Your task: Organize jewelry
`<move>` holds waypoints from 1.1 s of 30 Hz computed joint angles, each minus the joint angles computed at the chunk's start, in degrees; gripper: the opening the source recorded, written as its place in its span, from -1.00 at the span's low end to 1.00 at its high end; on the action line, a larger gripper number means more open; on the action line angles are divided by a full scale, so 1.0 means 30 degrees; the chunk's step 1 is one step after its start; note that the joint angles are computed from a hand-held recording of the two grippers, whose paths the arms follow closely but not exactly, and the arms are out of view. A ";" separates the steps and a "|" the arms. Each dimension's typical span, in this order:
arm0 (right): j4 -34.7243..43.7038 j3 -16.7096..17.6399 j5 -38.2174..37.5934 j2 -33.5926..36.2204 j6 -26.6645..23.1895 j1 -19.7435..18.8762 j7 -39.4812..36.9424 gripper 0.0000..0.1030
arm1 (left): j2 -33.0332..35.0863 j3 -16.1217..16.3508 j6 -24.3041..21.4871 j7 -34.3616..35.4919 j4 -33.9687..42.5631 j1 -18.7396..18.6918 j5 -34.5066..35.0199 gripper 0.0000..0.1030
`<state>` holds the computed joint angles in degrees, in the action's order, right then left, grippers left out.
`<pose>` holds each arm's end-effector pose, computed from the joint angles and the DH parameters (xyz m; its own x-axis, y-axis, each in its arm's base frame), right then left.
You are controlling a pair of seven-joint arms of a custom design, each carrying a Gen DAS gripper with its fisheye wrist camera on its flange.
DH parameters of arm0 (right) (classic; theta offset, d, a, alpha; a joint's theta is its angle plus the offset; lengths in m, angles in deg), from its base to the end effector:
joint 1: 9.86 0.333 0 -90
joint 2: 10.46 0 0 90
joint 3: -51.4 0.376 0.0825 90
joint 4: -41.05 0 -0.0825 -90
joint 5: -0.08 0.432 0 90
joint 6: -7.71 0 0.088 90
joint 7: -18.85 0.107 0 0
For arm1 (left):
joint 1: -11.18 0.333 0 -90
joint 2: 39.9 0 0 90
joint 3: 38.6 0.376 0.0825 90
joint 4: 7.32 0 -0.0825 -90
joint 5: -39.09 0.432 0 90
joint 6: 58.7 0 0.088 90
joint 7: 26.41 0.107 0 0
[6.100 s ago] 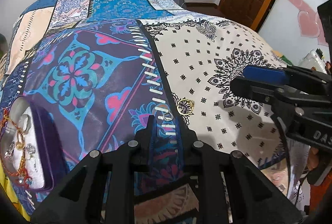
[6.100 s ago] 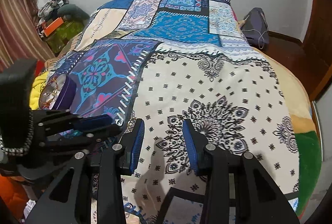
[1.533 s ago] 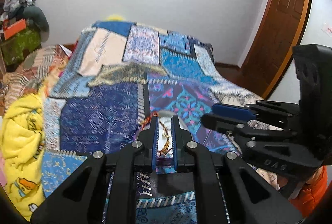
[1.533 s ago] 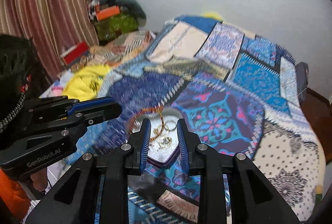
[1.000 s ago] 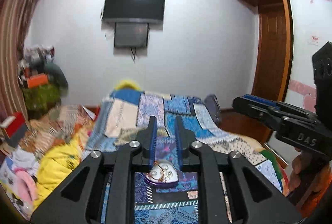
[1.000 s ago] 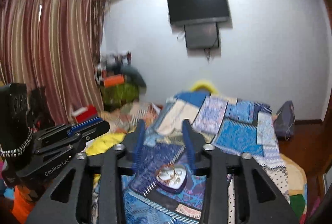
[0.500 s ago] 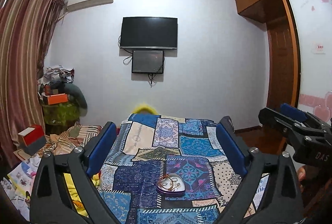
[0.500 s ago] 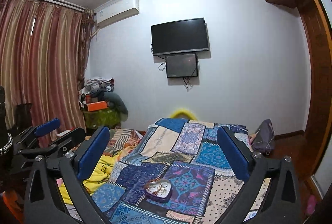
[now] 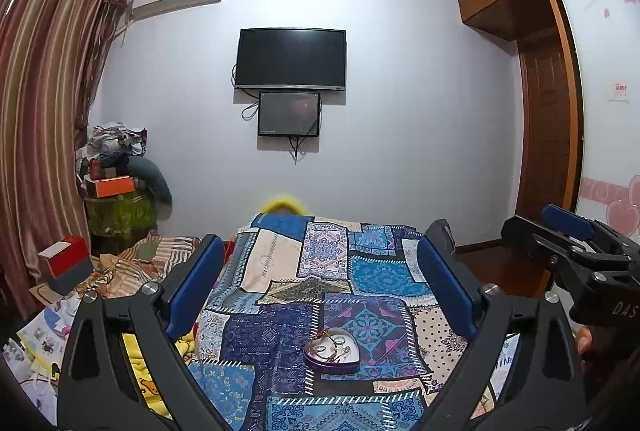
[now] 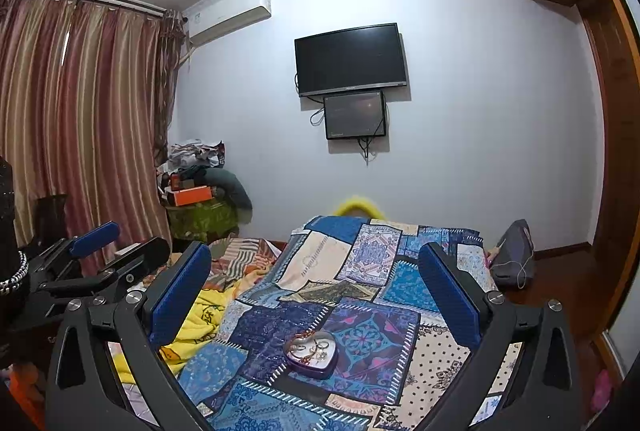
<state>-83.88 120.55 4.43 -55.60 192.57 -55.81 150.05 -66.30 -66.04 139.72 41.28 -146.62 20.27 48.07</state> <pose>0.4188 0.3973 0.6486 0.1391 -0.9884 -0.0612 -0.1384 0.0418 -0.9895 0.4242 -0.2112 0.6605 -0.2894 -0.9564 0.0385 -0.1400 0.0025 -0.9902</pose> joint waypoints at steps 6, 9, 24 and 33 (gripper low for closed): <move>-0.0005 -0.0031 -0.0185 0.0204 -0.0248 0.0202 -0.0175 0.99 | 0.0132 -0.0055 -0.0079 0.0050 0.0084 0.0007 -0.0017 0.89; -0.0075 -0.0087 -0.0243 0.0263 -0.0351 0.0321 -0.0192 0.99 | 0.0165 0.0006 -0.0107 0.0015 0.0057 -0.0084 -0.0008 0.90; -0.0223 -0.0438 -0.0511 0.0874 -0.0560 0.0842 -0.0123 0.99 | 0.0122 -0.1522 -0.0577 -0.0302 0.0261 0.1563 -0.0319 0.99; -0.0124 -0.0493 -0.0649 0.1018 -0.0753 0.0877 -0.0036 0.99 | 0.0265 -0.1244 -0.0673 -0.0544 0.0290 0.1328 0.0041 0.99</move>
